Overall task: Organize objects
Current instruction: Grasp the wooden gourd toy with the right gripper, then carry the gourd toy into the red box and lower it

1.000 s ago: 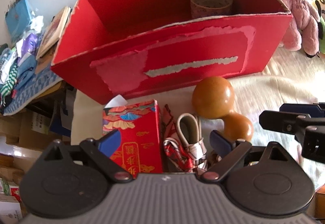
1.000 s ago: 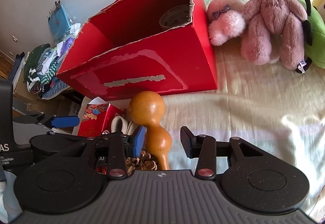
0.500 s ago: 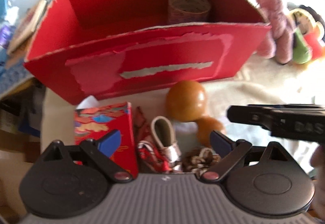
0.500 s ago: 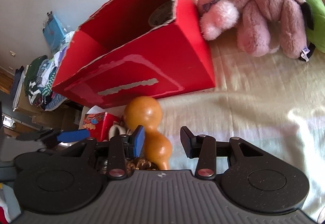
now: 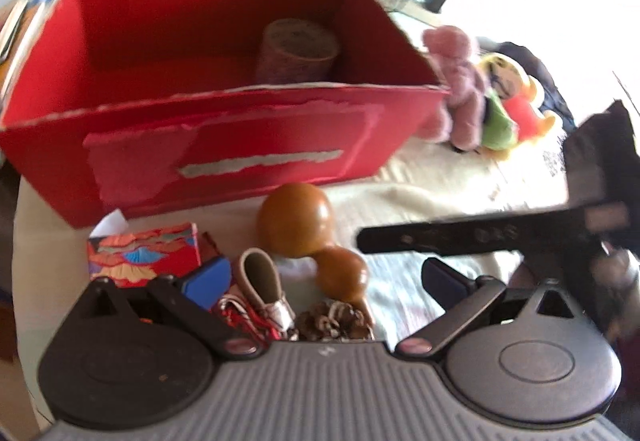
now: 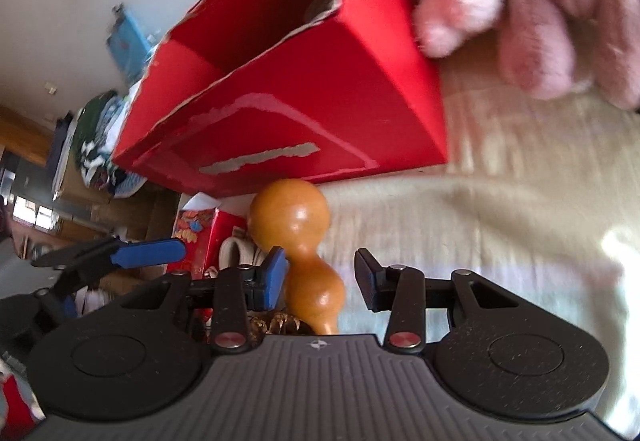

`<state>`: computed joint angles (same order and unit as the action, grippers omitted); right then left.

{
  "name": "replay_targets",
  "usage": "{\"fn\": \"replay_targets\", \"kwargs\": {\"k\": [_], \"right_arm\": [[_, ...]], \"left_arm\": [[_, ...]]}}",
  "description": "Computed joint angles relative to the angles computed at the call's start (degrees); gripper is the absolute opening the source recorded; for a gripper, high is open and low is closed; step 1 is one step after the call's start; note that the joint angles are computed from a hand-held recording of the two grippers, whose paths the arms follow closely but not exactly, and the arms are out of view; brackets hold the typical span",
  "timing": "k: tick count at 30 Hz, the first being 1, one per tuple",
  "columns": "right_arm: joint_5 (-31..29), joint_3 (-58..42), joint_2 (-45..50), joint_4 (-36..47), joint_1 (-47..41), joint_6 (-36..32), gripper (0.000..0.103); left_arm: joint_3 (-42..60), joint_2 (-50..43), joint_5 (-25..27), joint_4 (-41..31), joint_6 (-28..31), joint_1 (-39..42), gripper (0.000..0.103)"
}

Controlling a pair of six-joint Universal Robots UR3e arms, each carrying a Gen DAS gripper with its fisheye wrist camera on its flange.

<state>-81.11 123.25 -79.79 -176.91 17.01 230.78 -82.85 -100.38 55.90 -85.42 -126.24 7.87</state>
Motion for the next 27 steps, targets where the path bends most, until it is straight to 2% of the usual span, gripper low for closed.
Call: {"fn": "replay_targets", "kwargs": {"k": [2,4,7,9,15,19,23,27], "right_arm": [[2.14,-2.41,2.38,1.02,-0.57,-3.30,0.043],[0.43,-6.23,4.79,4.02,0.51,-6.46,0.043],[-1.25,-10.35,8.23,6.20,1.71,-10.01,0.044],[0.88,-9.43,9.38,3.72,0.70,-9.59,0.038],[6.43,2.12,5.85,-7.05,-4.09,-4.66,0.038],[10.37,13.23,1.81,-16.99,-8.24,-0.03,0.037],[10.38,22.13,-4.16,-22.51,-10.08,2.21,0.037],[9.52,28.73,-10.53,-25.66,-10.54,5.15,0.038]], "left_arm": [[-0.23,0.90,-0.50,-2.27,3.45,0.54,0.101],[0.06,1.03,-0.96,-4.21,5.15,0.49,0.101],[-0.05,0.61,-1.08,-4.02,4.15,-0.47,0.101],[0.23,-0.08,-0.81,-3.63,3.16,-1.26,0.101],[-0.20,-1.81,-0.56,-1.41,1.04,-3.71,0.101],[1.72,-4.92,-1.88,-3.20,1.14,-5.34,0.100],[4.93,-8.71,-2.66,-6.85,1.59,-8.34,0.099],[8.89,-11.74,-2.95,-10.94,3.06,-11.97,0.084]]}}
